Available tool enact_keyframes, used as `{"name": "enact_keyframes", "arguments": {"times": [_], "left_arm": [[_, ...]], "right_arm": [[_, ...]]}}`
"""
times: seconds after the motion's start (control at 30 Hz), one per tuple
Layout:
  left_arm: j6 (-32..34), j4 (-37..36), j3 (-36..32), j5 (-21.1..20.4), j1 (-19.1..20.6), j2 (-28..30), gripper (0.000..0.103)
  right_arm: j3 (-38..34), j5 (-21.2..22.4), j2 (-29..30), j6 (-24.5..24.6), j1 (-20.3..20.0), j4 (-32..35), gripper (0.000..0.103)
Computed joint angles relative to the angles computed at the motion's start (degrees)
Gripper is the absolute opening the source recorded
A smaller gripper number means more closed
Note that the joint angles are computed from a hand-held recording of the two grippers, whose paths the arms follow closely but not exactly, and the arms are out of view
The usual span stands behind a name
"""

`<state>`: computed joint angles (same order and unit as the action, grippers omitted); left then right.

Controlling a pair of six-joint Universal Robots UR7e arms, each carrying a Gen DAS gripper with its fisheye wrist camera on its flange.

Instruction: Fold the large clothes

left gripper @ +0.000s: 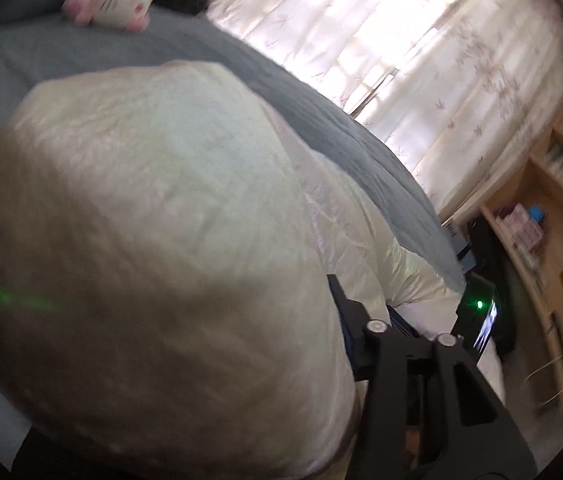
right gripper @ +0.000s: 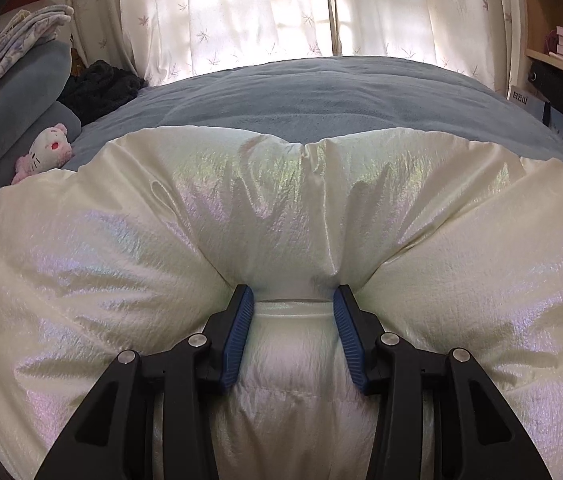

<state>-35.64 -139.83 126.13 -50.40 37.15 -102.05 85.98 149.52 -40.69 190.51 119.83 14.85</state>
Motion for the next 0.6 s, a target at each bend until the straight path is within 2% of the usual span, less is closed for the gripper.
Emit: {"name": "enact_keyframes", "arguments": {"times": [0.07,0.27,0.37,0.47,0.53,0.6], "left_arm": [[3.16,-0.76,0.02,3.84,-3.08,1.39,0.032],[14.08,-6.35,0.51,11.42,-11.05,6.33,0.024],[20.9,-9.62,1.75,14.51,-13.78,8.01,0.023],[26.17,-13.62,3.24,16.27,-16.07,8.98,0.023],[29.33,-16.58,4.15,17.16,-17.49,9.8,0.023],[30.31,-17.92,4.11,18.0,-19.17,11.6,0.023]], "right_arm": [[0.69,-1.12,-0.76,-0.5,-0.63,-0.95,0.044],[3.4,-6.11,-4.45,-0.95,-2.88,-2.63,0.044],[1.21,-9.12,-4.7,2.36,-3.97,3.57,0.044],[-3.24,-16.15,-5.67,7.1,-6.1,14.49,0.043],[-4.15,-20.35,-7.84,7.91,-7.61,16.36,0.034],[-5.36,-20.25,-8.83,6.02,-8.36,16.02,0.032]]}}
